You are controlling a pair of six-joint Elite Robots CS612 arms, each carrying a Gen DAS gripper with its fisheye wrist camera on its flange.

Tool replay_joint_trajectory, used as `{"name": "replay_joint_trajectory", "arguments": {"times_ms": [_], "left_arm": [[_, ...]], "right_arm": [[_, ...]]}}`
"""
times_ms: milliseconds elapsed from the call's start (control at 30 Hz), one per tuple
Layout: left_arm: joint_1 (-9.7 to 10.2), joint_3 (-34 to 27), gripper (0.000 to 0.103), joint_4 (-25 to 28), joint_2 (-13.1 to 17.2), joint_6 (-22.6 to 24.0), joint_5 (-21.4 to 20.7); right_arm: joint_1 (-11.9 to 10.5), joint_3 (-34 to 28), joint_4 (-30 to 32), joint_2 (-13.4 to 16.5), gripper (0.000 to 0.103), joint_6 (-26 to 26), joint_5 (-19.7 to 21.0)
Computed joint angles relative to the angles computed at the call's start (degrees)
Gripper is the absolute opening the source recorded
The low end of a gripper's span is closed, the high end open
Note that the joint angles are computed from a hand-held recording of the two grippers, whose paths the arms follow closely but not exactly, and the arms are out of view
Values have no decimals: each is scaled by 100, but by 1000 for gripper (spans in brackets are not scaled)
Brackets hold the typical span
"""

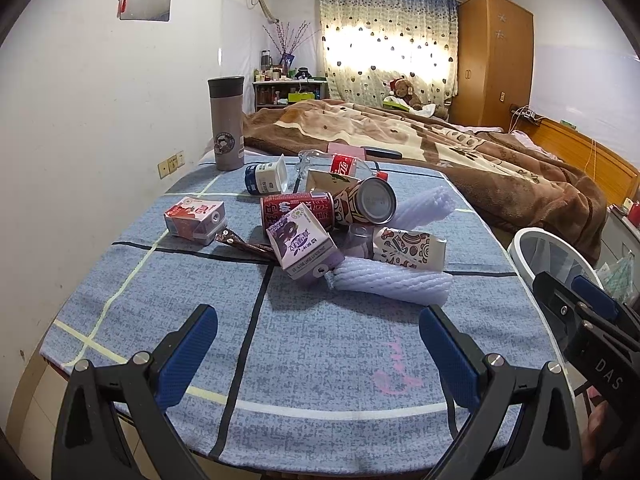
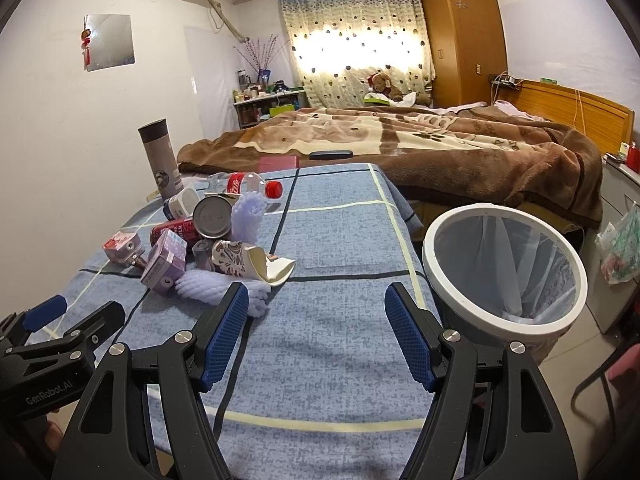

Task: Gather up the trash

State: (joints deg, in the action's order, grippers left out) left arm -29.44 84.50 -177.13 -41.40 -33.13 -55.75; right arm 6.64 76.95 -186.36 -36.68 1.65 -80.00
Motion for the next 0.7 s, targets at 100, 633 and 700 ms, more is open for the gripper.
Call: {"name": "replay_joint_trajectory", "arguments": {"times_ms": [100, 633, 700], "left_arm": [[1, -2, 103, -2, 1, 6, -1], [-1, 39, 103, -7, -26, -15, 21], [0, 38, 103, -13, -25, -9, 21]], "right_arm": [[1, -1, -1, 0, 72, 1, -2], [1, 2, 4, -4, 72, 9, 3], [1, 5, 2, -4, 72, 8, 1]]}}
